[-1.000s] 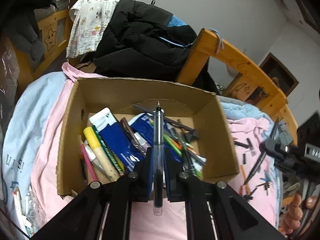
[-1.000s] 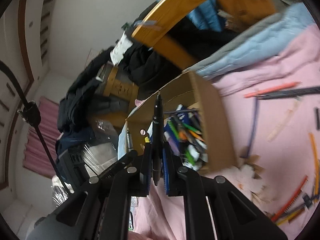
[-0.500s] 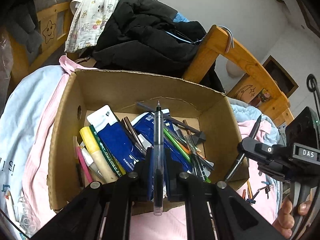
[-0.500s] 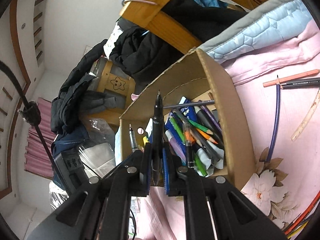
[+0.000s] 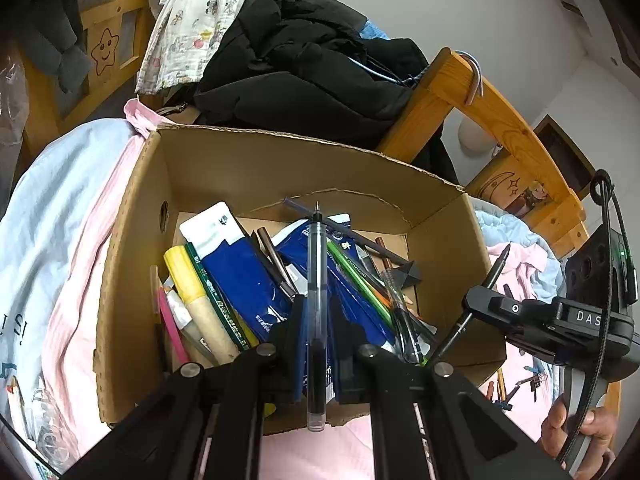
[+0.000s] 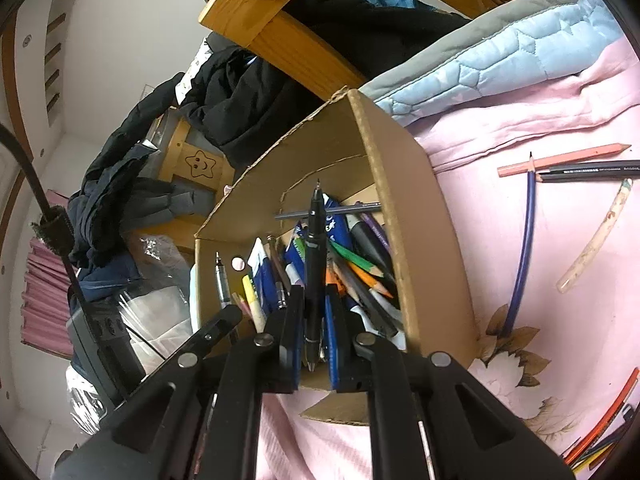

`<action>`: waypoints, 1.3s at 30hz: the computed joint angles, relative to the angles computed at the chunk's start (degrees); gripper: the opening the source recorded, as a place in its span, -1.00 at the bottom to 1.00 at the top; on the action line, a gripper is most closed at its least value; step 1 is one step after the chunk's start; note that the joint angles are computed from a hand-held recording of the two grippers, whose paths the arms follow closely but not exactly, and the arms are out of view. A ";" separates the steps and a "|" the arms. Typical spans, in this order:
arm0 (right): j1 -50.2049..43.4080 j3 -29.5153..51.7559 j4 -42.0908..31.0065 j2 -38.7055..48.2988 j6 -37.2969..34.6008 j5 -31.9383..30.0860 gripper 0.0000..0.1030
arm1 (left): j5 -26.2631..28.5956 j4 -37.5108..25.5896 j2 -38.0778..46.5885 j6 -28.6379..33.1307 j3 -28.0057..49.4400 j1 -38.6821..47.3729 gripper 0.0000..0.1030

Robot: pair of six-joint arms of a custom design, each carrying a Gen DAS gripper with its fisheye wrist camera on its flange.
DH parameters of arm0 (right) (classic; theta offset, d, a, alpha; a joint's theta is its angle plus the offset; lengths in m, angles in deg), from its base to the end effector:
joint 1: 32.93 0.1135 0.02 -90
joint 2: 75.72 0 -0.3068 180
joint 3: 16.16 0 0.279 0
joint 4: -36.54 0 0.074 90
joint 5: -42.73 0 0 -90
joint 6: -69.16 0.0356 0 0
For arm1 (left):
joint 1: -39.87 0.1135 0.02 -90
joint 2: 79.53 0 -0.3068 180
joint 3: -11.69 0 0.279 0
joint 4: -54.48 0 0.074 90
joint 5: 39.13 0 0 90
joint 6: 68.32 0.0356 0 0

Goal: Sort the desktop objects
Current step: 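Carry the clear pen and black marker over the cardboard box with both grippers, then lower both pens into the box and open the left and right grippers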

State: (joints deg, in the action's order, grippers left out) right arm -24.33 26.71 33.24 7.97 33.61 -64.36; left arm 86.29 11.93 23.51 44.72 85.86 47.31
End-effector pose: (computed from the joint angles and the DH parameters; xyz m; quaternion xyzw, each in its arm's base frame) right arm 0.2703 0.0515 0.1609 0.3014 0.8613 0.3182 0.2570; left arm 0.3660 0.0270 0.1800 0.1762 0.9248 -0.2492 0.2273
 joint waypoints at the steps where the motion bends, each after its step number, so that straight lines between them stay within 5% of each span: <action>1: 0.09 0.30 -0.70 0.17 -0.29 0.42 -0.79 | -0.03 -0.05 0.01 0.02 0.03 -0.04 -0.82; 11: 1.00 2.88 -7.57 0.43 -3.91 4.20 -0.80 | 0.61 -2.68 2.36 0.17 2.13 0.39 -0.82; 23: 6.84 15.39 -25.07 7.40 -11.33 14.06 -0.80 | -4.67 -0.73 3.38 -0.78 1.26 -1.89 -0.81; 29: 7.38 20.51 -31.39 11.32 -14.00 14.29 -0.79 | -9.45 1.93 2.31 -1.13 -0.42 -3.22 -0.80; 35: 6.85 21.70 -33.75 11.80 -14.38 13.09 -0.78 | -10.41 2.65 1.77 -1.57 -0.75 -2.87 -0.41; 39: 6.58 21.30 -33.15 10.97 -13.70 12.01 -0.44 | -10.05 3.01 1.45 -1.82 -0.88 -2.49 -0.35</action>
